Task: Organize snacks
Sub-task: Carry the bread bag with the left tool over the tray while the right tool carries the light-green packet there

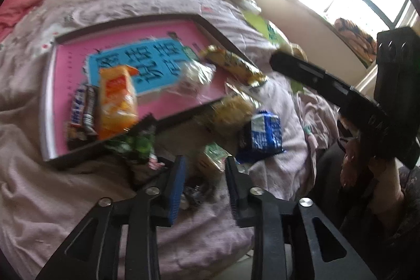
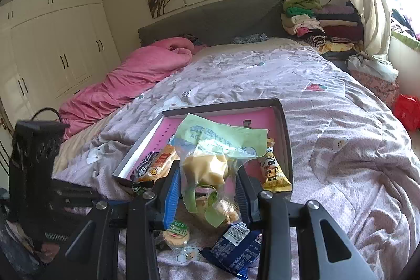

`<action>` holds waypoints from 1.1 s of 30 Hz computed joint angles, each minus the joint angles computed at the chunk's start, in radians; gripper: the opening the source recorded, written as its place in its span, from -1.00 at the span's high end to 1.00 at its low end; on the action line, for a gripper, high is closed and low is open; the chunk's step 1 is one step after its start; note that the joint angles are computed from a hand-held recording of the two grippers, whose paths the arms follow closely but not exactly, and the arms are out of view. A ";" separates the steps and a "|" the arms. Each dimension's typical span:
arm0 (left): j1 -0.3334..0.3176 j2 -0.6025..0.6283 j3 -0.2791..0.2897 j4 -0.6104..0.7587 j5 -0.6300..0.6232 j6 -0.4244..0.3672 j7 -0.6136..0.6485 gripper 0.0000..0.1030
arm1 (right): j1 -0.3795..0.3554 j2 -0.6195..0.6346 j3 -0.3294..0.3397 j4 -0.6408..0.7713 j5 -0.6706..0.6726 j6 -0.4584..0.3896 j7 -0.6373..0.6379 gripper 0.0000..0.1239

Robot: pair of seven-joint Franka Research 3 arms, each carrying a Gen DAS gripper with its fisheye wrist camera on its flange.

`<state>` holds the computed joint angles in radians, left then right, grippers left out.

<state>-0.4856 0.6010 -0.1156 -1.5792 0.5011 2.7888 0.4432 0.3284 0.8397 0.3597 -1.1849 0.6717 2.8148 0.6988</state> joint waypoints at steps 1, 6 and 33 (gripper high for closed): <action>0.010 0.015 -0.016 0.017 -0.016 -0.010 0.017 0.19 | 0.001 0.002 -0.003 0.004 -0.002 -0.003 0.004 0.37; 0.023 0.075 -0.050 0.089 -0.072 -0.044 0.086 0.17 | -0.001 0.008 0.000 0.013 -0.003 -0.006 0.002 0.38; -0.033 0.265 -0.005 0.399 -0.131 -0.268 0.157 0.31 | 0.100 0.293 -0.121 0.513 -0.207 -0.209 0.246 0.38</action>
<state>-0.5186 0.8658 -0.1208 -1.1803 0.3703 2.5210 0.6005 0.4281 1.1326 0.2384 -0.6721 0.4648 2.6056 0.9445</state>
